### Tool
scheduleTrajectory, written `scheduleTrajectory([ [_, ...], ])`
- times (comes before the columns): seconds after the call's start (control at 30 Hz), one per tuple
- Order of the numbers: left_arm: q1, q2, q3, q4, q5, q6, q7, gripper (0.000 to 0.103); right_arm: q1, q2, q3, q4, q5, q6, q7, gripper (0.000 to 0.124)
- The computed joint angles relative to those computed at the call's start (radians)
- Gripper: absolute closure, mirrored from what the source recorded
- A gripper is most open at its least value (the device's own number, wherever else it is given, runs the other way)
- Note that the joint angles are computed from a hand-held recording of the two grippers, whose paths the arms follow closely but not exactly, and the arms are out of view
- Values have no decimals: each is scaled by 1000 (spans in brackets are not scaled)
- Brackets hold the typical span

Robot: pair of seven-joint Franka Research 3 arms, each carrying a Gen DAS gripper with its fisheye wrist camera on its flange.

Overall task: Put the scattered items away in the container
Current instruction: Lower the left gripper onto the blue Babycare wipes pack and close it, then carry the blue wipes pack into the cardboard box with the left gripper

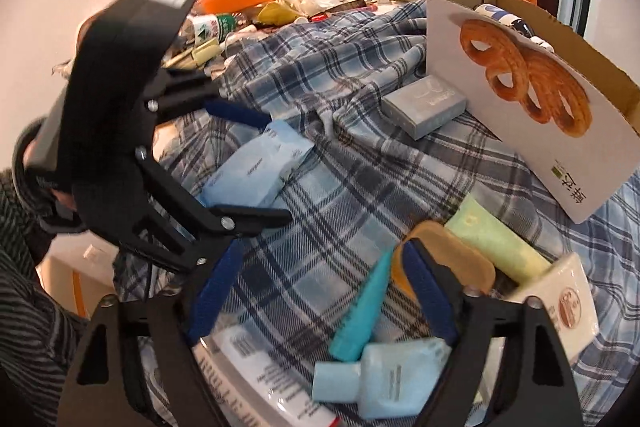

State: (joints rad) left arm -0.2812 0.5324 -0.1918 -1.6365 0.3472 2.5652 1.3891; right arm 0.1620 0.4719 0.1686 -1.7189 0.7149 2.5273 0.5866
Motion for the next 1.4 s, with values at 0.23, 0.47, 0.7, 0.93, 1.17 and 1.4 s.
scheduleTrajectory([
  [0.23, 27, 15, -26, 13, -63, 11, 47, 41, 19, 17, -8, 17, -49, 27, 28, 63],
  [0.47, 36, -3, -25, -2, -84, 18, 42, 57, 18, 26, -8, 21, -73, 16, 50, 80],
  [0.7, 30, -29, -15, -20, -68, 35, 27, 57, 10, 6, 3, 1, -55, 36, 28, 80],
  [0.93, 12, -9, -15, 40, -50, 23, 41, 57, 28, 0, -17, -1, -71, 132, 67, 81],
  [1.17, -22, 47, 6, 154, -29, 57, -11, 57, 47, 1, -40, -31, -155, 366, 172, 87],
  [1.4, -63, 132, 28, 336, 7, 59, -46, 57, 46, 11, -78, 34, -233, 413, 289, 94],
])
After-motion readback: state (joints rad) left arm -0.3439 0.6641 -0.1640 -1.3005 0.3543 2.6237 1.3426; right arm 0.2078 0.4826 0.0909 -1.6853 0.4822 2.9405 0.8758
